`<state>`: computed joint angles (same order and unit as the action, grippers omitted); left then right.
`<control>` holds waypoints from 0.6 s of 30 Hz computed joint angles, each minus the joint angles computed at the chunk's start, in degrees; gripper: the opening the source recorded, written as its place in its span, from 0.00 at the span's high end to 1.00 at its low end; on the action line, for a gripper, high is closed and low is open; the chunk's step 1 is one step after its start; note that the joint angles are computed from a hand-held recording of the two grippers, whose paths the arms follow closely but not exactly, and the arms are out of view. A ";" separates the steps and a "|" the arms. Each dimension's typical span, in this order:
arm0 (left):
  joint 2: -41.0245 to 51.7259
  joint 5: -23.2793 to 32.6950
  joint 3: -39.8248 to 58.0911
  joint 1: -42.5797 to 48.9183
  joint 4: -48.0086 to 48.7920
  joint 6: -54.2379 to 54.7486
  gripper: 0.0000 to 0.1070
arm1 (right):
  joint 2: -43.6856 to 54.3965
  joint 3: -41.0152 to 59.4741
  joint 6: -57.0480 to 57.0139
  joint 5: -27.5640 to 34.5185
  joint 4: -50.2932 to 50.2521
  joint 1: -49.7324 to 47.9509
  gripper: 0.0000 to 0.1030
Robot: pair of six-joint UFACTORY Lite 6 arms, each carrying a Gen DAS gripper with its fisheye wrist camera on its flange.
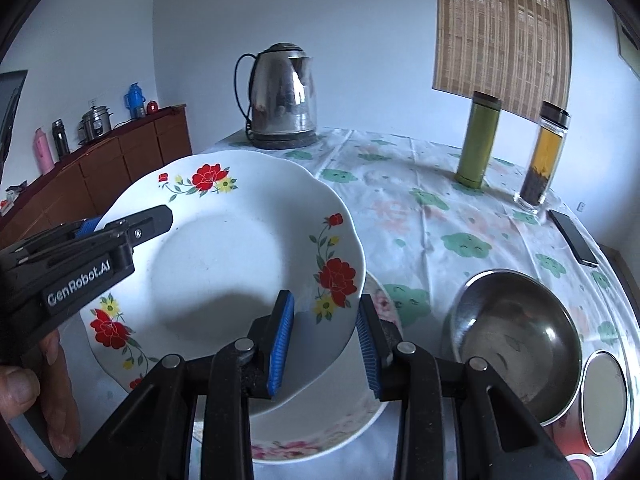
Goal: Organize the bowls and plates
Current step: 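Carry the red-flower white plate with the right gripper over the pink-floral plate stack, then lower the red-flower plate onto the stack and open the right gripper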
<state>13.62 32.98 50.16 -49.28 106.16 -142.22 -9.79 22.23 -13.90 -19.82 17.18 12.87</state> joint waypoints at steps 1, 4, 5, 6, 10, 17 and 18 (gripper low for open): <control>0.46 0.16 0.40 -0.37 -0.35 0.32 0.68 | -0.20 -0.21 0.24 0.18 -0.38 -0.44 0.67; 1.26 0.07 1.03 -0.88 0.16 0.14 0.68 | -0.50 -0.64 1.93 0.54 -2.78 -1.96 0.67; 1.41 0.06 1.24 -0.95 0.35 -0.01 0.68 | -0.60 -0.77 2.32 0.56 -3.35 -2.26 0.67; 1.55 0.18 1.38 -1.08 0.41 0.01 0.68 | -0.75 -0.95 2.69 0.63 -3.84 -2.48 0.67; 1.80 0.14 1.47 -1.13 0.77 -0.36 0.68 | -0.95 -1.40 3.42 0.63 -4.79 -2.87 0.67; 4.29 -1.10 2.73 -1.01 2.01 -1.00 0.68 | 0.38 -0.87 0.63 0.55 -2.23 -3.14 0.67; 4.56 -1.12 2.93 -1.12 1.88 -0.78 0.68 | 0.54 -0.72 -0.91 0.56 -0.58 -2.94 0.67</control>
